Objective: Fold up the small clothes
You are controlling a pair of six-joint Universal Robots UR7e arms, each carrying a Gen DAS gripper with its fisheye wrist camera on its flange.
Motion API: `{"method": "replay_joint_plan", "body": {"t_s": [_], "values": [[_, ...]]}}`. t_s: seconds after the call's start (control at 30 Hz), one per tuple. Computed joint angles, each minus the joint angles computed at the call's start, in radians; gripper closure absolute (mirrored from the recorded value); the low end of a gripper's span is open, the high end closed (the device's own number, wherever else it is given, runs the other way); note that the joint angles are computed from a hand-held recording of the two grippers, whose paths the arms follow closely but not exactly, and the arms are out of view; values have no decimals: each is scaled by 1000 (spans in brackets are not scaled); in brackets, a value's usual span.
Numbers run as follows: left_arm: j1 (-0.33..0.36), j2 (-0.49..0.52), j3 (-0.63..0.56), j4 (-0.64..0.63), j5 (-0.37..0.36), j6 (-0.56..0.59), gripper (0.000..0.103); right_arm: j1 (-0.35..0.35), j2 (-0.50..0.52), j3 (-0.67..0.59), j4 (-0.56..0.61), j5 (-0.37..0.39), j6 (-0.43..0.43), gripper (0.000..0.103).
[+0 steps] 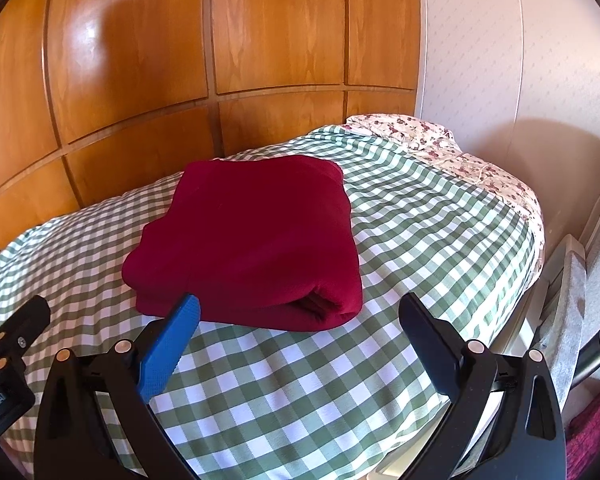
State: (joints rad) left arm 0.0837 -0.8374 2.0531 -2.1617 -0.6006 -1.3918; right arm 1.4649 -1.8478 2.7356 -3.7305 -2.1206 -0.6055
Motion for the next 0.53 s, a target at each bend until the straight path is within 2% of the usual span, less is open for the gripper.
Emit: {"method": "replay_joint_plan", "body": {"t_s": [0.53], "values": [[5, -12, 11, 12, -14, -31, 3, -9, 0, 3, -10, 18, 1, 4]]}}
